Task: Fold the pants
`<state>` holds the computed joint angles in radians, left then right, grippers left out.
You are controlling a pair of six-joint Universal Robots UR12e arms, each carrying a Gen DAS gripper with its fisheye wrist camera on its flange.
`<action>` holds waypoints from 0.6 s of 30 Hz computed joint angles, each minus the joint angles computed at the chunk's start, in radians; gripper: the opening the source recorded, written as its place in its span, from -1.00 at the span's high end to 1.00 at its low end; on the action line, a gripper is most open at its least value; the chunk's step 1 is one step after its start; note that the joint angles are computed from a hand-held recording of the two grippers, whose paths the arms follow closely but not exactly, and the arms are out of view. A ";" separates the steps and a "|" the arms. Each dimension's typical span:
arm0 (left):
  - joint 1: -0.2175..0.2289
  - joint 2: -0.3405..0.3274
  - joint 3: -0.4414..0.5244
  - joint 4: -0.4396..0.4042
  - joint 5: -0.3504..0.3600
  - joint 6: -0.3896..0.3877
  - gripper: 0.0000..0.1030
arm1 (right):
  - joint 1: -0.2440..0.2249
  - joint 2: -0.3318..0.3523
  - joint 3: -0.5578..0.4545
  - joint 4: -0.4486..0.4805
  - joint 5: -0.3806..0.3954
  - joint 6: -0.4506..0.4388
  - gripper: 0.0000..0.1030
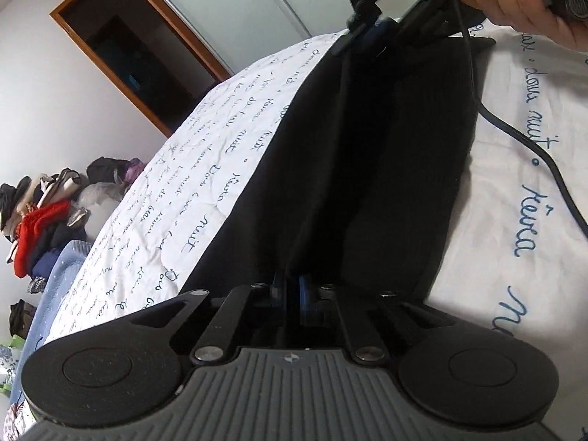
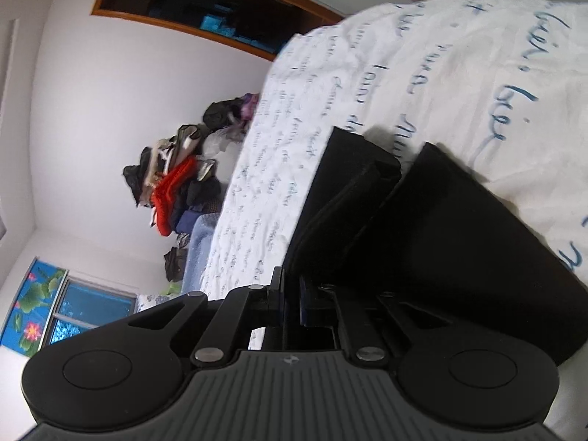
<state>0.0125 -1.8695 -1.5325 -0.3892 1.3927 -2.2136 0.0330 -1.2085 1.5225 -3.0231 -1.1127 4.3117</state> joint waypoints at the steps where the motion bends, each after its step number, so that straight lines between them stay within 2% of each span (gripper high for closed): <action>1: 0.004 0.003 -0.005 0.014 -0.009 -0.001 0.82 | -0.001 0.001 0.001 0.005 0.000 0.009 0.83; 4: 0.020 0.018 -0.018 0.039 -0.064 0.015 0.82 | -0.009 0.010 0.014 -0.035 0.016 0.089 0.83; 7: 0.028 0.030 -0.039 0.082 -0.091 0.035 0.82 | -0.016 0.022 0.015 -0.073 0.029 0.158 0.83; 12: 0.039 0.048 -0.048 0.071 -0.141 0.048 0.83 | -0.025 0.040 0.007 -0.045 0.077 0.222 0.83; 15: 0.039 0.052 -0.057 0.064 -0.142 0.050 0.83 | -0.026 0.043 0.016 -0.082 0.075 0.240 0.83; 16: 0.038 0.051 -0.059 0.064 -0.138 0.046 0.83 | -0.021 0.039 0.024 -0.107 0.039 0.235 0.85; 18: 0.037 0.049 -0.061 0.072 -0.131 0.035 0.82 | -0.010 0.020 0.029 -0.090 -0.024 0.138 0.88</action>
